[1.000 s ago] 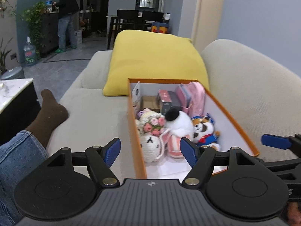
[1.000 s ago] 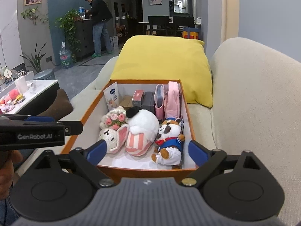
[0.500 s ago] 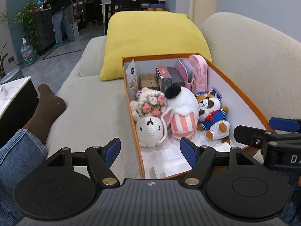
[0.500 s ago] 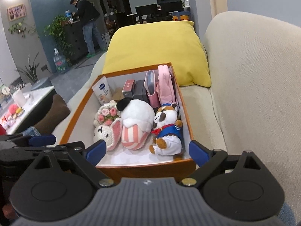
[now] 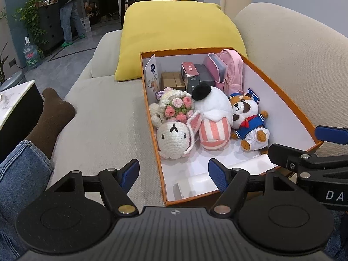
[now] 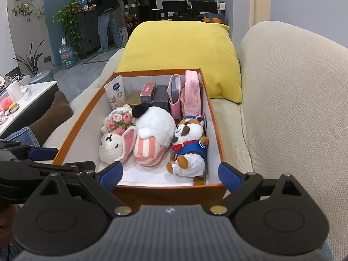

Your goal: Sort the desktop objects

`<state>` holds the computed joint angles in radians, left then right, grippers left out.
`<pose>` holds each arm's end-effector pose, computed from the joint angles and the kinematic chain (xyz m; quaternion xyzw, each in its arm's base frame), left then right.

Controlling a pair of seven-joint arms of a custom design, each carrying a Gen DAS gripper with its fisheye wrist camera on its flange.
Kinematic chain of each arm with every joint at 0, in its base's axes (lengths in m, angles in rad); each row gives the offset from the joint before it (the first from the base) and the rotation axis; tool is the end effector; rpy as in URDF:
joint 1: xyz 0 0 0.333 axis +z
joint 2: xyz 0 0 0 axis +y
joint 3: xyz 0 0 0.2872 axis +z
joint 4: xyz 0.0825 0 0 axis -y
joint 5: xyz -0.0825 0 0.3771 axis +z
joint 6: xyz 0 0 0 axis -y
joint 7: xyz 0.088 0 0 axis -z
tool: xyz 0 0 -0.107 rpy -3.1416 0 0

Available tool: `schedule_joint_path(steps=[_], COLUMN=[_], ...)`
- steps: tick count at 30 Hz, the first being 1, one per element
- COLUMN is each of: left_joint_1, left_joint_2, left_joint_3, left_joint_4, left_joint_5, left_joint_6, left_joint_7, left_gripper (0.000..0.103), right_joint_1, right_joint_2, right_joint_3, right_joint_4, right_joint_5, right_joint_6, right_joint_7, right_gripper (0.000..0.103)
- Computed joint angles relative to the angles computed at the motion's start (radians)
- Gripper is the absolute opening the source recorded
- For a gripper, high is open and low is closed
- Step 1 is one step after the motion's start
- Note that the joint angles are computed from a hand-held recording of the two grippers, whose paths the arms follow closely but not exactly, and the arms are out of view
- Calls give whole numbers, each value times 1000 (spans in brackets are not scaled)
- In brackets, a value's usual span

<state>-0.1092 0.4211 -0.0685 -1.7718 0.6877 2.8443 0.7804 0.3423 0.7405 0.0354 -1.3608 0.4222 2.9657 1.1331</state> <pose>0.6596 -0.1474 0.3687 -0.6716 0.6494 -0.2362 0.2674 0.7166 0.2461 0.3616 -0.7564 0.4947 -0.2091 0.3734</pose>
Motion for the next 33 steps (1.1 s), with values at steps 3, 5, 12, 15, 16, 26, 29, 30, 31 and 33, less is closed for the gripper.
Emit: schedule_joint_path(steps=[3,5,12,15,16,26,29,30,31,33], left_joint_1=[4,9,6,7,7,3,3,4,4,4], left_joint_2=[-1,-2,-6,-5,-5,-5,-4,-5,-5,-4], left_joint_3=[-4,-10,-7,-8,-8,-6,-7,-7,-7,-7], left_joint_4=[0,-1,-3,-3,-3,1,3,2,2,2], left_joint_5=[-7,-18,-20,-22,-22,-15,-15,-15,-15,-15], left_joint_6=[-1,-2,-3,-3,-3,-12,-17,-18,-18,-17], left_joint_7=[5,11,9,10,10,6,9,11,11,12], left_gripper=[82,82,82,82,82,82,82,82,82,82], right_joint_1=[6,7,6,6,6,5,4,4,4,4], right_joint_2=[6,9,11,11,11,13,13,14,14,14], right_joint_3=[-8,-11,-10,-9,-9,-9,-8,-7,-7,-8], right_joint_4=[6,9,11,12,12,15,16,17,17,16], right_joint_5=[-9,-13,-15,-15,-15,-16,-15,-15,-15,-16], right_joint_6=[2,3,3,3,3,1,0,-1,-1,0], right_joint_7=[2,3,2,2,2,2,2,1,1,1], right_gripper=[95,95,95,95,95,95,95,95,95,95])
